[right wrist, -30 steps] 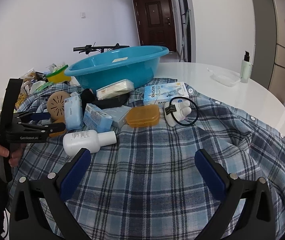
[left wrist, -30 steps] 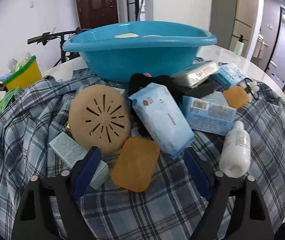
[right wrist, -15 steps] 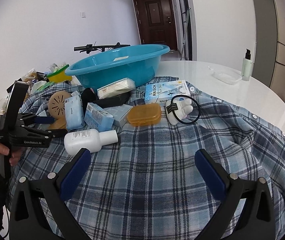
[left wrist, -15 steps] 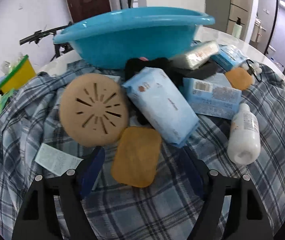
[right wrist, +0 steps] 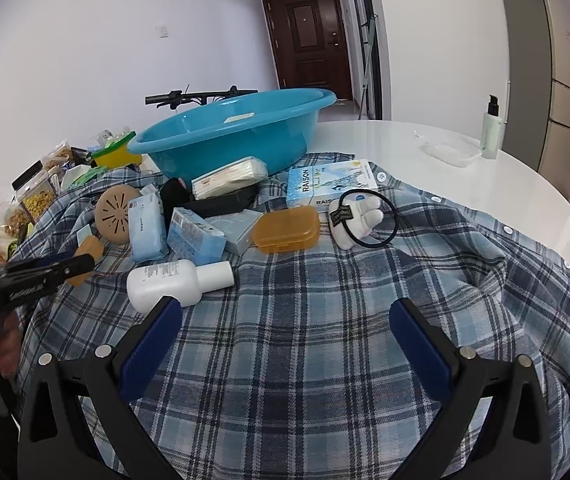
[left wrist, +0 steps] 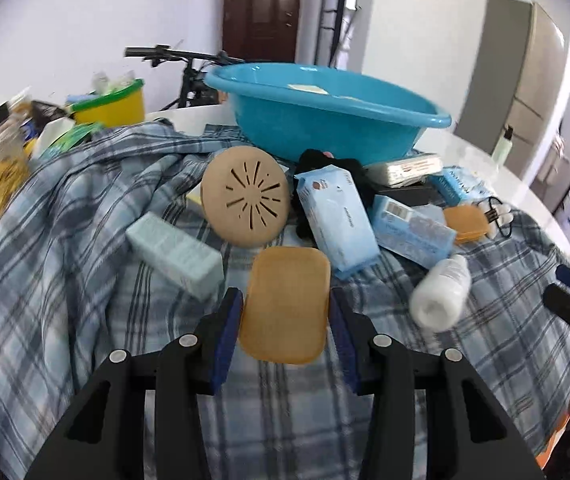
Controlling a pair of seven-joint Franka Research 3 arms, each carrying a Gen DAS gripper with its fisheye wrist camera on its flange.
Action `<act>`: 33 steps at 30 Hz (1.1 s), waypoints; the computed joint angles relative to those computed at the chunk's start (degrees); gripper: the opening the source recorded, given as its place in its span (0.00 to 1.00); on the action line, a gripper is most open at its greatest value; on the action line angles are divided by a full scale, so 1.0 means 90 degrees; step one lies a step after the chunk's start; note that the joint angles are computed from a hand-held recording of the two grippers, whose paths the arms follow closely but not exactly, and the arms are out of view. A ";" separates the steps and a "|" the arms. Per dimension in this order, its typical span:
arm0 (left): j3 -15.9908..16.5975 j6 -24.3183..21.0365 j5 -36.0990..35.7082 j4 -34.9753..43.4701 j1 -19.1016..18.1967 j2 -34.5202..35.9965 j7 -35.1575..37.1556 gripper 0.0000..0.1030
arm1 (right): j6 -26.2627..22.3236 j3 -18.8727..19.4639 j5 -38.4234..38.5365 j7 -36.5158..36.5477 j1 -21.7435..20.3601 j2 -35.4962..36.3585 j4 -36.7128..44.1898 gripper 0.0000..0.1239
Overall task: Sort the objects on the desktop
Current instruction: 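Hold the soap in the left tool while the right grasps the white lotion bottle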
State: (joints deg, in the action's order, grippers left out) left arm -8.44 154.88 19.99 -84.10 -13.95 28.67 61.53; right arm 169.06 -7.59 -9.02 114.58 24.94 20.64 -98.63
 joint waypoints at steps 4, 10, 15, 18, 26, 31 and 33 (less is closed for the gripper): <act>0.0333 0.0344 0.0491 -0.0330 -0.0328 -0.0219 -0.0861 0.45 | 0.0024 -0.0020 -0.0144 -0.0037 0.0097 -0.0022 0.0009 0.83; 0.0471 0.0385 0.1213 -0.0470 -0.0526 -0.0280 -0.1513 0.45 | -0.0327 0.0506 0.0189 -0.0889 -0.0124 0.0253 0.0507 0.83; 0.0318 0.0384 0.1133 -0.0491 -0.0403 -0.0223 -0.1439 0.45 | -0.1233 0.1059 0.0951 -0.2150 -0.0451 0.0907 0.1609 0.83; 0.0357 0.0457 0.1195 -0.0572 -0.0410 -0.0271 -0.1512 0.45 | -0.2243 0.1045 0.1116 -0.2500 -0.0415 0.1475 0.2620 0.83; 0.0264 0.0562 0.1064 -0.0651 -0.0297 -0.0301 -0.1411 0.45 | -0.2730 0.0855 0.1140 -0.2620 -0.0193 0.2169 0.3707 0.83; 0.0261 0.0593 0.1012 -0.0683 -0.0280 -0.0316 -0.1369 0.45 | -0.3335 0.1127 0.1763 -0.2725 -0.0490 0.2660 0.4481 0.83; 0.0260 0.0582 0.1003 -0.0687 -0.0281 -0.0320 -0.1347 0.45 | -0.3617 0.1264 0.1994 -0.2906 -0.0599 0.2888 0.4840 0.83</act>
